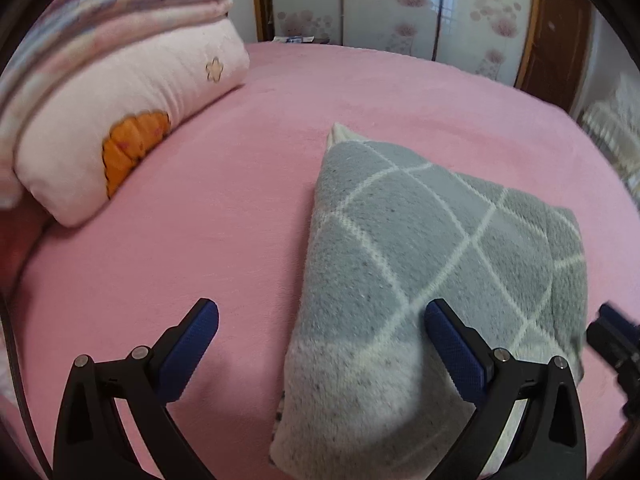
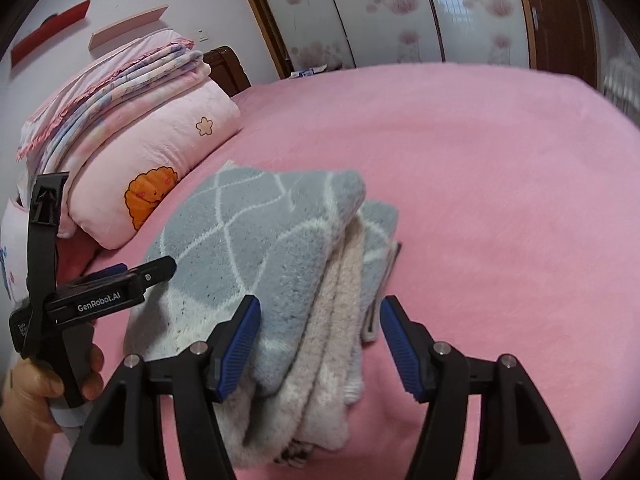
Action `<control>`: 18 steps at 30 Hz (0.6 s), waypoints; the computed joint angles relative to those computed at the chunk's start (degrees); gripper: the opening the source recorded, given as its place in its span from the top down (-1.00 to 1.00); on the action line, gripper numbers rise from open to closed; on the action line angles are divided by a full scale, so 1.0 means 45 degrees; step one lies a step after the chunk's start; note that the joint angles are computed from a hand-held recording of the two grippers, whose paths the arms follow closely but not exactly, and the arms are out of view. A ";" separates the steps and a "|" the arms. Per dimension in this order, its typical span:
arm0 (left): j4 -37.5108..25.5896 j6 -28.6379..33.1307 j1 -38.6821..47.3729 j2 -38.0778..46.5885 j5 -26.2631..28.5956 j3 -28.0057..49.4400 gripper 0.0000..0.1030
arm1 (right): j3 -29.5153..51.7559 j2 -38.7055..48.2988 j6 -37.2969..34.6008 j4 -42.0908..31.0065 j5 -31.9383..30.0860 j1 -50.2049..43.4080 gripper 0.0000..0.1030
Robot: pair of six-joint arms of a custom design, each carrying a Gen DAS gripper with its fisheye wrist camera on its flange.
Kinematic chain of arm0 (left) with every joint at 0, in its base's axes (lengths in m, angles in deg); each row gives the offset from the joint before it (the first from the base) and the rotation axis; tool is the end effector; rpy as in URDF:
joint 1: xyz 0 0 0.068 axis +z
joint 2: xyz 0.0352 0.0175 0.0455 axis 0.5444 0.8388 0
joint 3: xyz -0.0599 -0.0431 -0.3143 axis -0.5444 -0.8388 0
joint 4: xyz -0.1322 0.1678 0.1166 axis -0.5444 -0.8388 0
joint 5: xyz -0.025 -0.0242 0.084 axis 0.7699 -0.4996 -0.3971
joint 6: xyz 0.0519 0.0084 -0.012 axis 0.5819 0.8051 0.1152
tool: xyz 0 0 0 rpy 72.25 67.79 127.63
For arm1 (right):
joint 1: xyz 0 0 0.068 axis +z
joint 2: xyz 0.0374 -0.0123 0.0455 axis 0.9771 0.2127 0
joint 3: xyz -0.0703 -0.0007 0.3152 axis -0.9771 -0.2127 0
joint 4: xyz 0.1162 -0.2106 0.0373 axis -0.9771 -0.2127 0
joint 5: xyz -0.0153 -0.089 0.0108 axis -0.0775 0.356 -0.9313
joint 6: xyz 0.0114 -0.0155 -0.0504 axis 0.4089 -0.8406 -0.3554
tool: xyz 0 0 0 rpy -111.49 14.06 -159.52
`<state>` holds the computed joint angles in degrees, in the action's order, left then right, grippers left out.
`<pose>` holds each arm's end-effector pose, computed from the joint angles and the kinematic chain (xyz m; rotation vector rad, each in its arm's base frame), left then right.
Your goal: Fold small clothes
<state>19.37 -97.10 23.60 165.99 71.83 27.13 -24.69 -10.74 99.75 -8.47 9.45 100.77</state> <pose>0.2622 -0.0365 0.3833 -0.0801 2.4714 0.0984 0.2376 0.1032 0.3254 -0.0950 2.3736 0.4346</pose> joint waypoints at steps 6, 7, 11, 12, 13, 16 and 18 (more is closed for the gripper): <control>-0.1185 -0.0215 -0.1946 -0.0592 -0.1399 0.0710 -0.99 | 0.0554 -0.0984 -0.0162 -0.1248 -0.0057 -0.0474 -0.20; -0.1477 -0.0378 -0.2304 -0.0628 -0.1553 0.0888 -0.99 | 0.0707 -0.1186 -0.0189 -0.1594 0.0134 -0.0458 -0.20; -0.2761 -0.1343 -0.4051 -0.0651 -0.2237 0.1654 -0.99 | 0.1019 -0.2047 -0.0386 -0.2789 0.0226 -0.0669 -0.20; -0.3096 -0.1660 -0.4530 -0.0640 -0.2390 0.1862 -0.99 | 0.1089 -0.2271 -0.0417 -0.3100 0.0218 -0.0740 -0.20; -0.3571 -0.2147 -0.5165 -0.0574 -0.2598 0.2212 -0.99 | 0.1175 -0.2575 -0.0469 -0.3495 0.0163 -0.0855 -0.20; -0.4927 -0.3763 -0.7084 -0.0498 -0.3035 0.3122 -0.99 | 0.1412 -0.3460 -0.0736 -0.4600 -0.0008 -0.1360 -0.20; -0.5680 -0.4728 -0.8156 -0.0426 -0.3121 0.3770 -0.99 | 0.1615 -0.4016 -0.0991 -0.5337 -0.0338 -0.1881 -0.20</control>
<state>-6.18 -118.38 -13.11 164.07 57.78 44.09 -17.42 -28.81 95.29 -32.48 7.93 92.30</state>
